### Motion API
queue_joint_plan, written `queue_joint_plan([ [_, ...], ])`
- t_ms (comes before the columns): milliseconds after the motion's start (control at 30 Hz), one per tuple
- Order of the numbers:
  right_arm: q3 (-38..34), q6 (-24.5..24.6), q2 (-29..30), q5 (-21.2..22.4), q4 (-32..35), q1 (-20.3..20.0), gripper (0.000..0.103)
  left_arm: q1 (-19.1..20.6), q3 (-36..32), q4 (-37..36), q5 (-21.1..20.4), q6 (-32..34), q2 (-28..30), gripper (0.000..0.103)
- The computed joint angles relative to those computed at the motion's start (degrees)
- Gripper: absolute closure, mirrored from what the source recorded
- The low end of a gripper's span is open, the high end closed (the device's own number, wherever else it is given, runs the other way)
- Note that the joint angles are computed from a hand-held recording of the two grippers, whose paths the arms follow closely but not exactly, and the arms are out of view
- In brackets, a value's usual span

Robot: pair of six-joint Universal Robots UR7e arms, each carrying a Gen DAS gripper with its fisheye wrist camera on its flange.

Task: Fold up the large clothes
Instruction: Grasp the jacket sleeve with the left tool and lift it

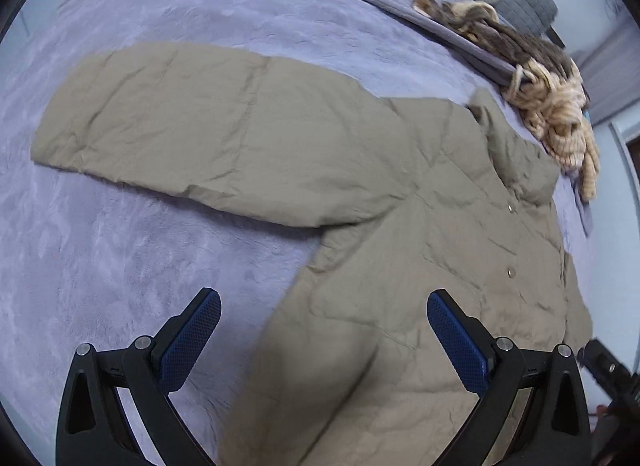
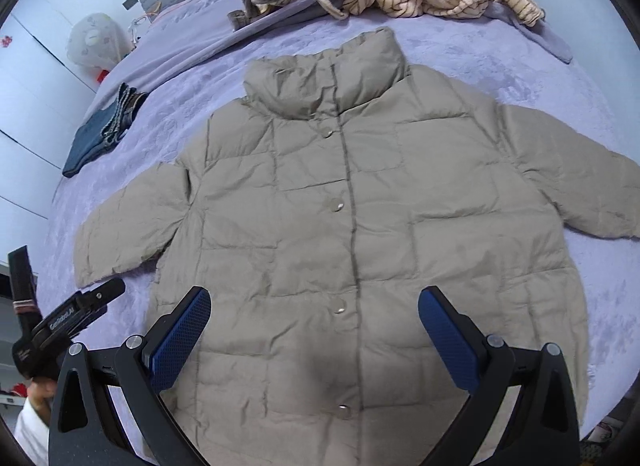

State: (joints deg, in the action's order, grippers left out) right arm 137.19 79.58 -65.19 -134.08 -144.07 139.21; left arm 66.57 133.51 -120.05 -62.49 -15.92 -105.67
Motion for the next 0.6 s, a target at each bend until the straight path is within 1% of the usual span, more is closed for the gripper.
queue_joint_plan([
  [33,0.1,-2.2,2.2,1.4,-4.6,-1.0,0.000,3.6,-0.8,-3.1,-1.2,2.2,1.2,0.000],
  [133,-1.3,-8.3,8.3,7.1,-13.2,-4.2,0.000,13.7,-4.7,-10.3,-5.2,6.3,6.1,0.000],
  [200,-2.6,-10.4,11.8,8.8,-16.0,-5.1,0.000,19.5,-7.9,-13.4,-8.4,7.3,9.8,0.000],
  [233,-3.2,-11.2,13.5,9.5,-17.3,-5.5,0.000,21.7,-9.5,-14.6,-10.1,7.5,11.6,0.000],
  [267,-3.6,-11.8,14.8,10.1,-18.3,-5.8,0.000,23.5,-10.9,-16.0,-11.4,7.7,13.2,0.000],
  [333,-4.6,-12.4,17.1,10.8,-19.7,-6.6,0.000,25.4,-13.1,-18.7,-12.8,7.8,15.8,0.000],
  [433,-5.6,-12.7,19.3,11.0,-21.6,-7.6,0.000,25.2,-15.1,-23.5,-12.0,8.8,18.7,0.000],
  [467,-5.9,-12.9,19.7,11.0,-22.2,-8.1,0.000,25.0,-15.9,-25.1,-11.1,9.2,19.6,0.007],
  [500,-6.1,-13.2,20.1,10.9,-22.9,-8.5,0.000,24.5,-16.3,-26.6,-9.8,9.6,20.5,0.016],
  [533,-6.4,-13.7,20.5,10.8,-23.8,-8.8,0.000,24.2,-17.5,-26.9,-8.8,10.0,21.6,0.041],
  [567,-6.6,-14.0,20.8,10.6,-24.6,-9.0,0.000,24.1,-18.5,-26.8,-9.4,10.5,22.4,0.070],
  [600,-6.9,-14.4,21.1,10.4,-25.5,-9.2,0.000,24.9,-19.9,-26.5,-12.4,11.8,23.1,0.086],
])
